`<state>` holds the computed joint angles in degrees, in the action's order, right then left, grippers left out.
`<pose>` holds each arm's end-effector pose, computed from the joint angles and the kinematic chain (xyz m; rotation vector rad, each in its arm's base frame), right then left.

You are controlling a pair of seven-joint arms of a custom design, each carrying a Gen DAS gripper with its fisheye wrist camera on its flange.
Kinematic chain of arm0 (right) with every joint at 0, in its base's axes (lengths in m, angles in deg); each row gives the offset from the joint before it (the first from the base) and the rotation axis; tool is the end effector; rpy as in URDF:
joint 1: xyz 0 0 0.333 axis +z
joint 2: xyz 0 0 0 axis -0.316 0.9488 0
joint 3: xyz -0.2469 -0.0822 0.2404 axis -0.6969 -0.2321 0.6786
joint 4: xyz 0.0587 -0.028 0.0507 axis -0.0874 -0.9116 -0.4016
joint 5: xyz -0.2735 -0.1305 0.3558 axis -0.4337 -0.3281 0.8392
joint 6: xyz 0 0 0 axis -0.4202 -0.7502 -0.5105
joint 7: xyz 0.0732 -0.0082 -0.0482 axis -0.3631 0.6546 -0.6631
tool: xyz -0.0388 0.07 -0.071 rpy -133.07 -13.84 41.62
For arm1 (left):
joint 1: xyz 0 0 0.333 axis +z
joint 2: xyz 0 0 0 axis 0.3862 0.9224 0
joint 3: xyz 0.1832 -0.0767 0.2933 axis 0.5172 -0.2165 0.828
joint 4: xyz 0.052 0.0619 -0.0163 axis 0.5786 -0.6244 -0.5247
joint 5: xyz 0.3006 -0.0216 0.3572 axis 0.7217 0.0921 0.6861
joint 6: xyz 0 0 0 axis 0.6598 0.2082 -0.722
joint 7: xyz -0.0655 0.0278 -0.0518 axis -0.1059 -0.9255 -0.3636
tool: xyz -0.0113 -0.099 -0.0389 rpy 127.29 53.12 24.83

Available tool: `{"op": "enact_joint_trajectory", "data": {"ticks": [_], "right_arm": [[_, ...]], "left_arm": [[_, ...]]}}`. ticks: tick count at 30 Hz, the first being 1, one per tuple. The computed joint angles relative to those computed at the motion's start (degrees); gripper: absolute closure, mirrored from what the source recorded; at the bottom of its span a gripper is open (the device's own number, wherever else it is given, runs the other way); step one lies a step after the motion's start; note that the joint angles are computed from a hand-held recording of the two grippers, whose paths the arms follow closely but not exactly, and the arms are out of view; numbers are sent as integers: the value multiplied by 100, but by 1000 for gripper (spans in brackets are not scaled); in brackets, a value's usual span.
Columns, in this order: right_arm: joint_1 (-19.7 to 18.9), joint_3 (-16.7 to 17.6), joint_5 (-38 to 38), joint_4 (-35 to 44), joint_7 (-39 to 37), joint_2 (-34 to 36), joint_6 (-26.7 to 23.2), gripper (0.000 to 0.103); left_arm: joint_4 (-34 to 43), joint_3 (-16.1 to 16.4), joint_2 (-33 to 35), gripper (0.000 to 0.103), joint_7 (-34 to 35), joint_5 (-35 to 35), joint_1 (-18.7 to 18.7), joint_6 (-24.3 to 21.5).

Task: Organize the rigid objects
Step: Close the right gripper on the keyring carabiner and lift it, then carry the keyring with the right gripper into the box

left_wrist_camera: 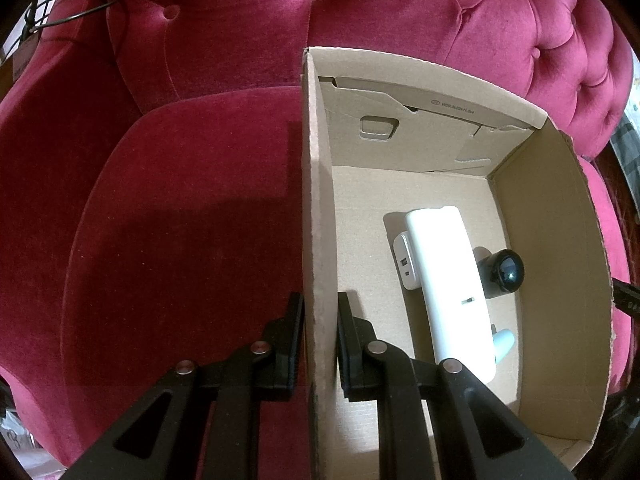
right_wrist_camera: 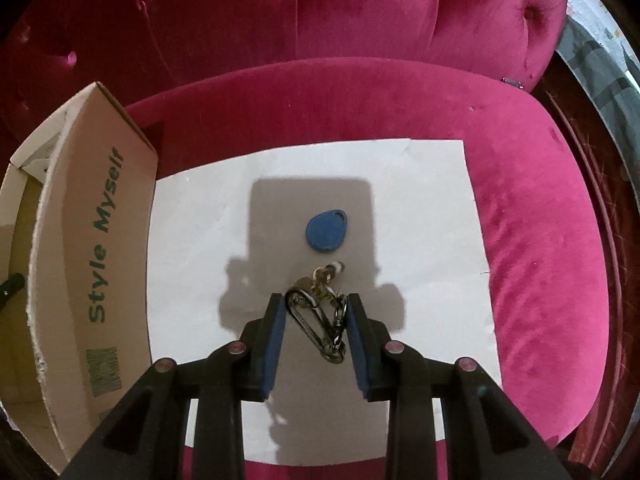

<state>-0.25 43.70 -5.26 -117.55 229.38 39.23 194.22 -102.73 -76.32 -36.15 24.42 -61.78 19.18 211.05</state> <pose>0.4866 0.2694 0.3921 -1.5203 2.3901 -0.4827 0.6100 -0.1112 0.4374 -1.6903 2.3628 -0.5184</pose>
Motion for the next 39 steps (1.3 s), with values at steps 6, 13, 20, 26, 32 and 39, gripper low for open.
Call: {"op": "enact_joint_trajectory", "data": {"ticks": [6, 13, 20, 26, 32, 39], "right_arm": [[14, 84, -79, 37, 91, -122, -212, 72], [40, 165, -65, 147, 49, -344, -477, 72], [56, 249, -147, 429, -66, -391, -738, 72], [121, 317, -300, 754, -117, -366, -983, 72], [214, 353, -453, 1118, -186, -292, -1171, 72], [377, 354, -574, 1597, -294, -92, -1334, 72]], "left_arm": [[1, 4, -4, 87, 16, -18, 6, -7], [23, 4, 8, 87, 20, -9, 14, -23], [31, 4, 9, 87, 35, -40, 18, -34], [22, 6, 0, 87, 41, -36, 19, -30], [22, 5, 4, 87, 37, -22, 19, -26], [32, 2, 3, 87, 26, -8, 16, -41]]}}
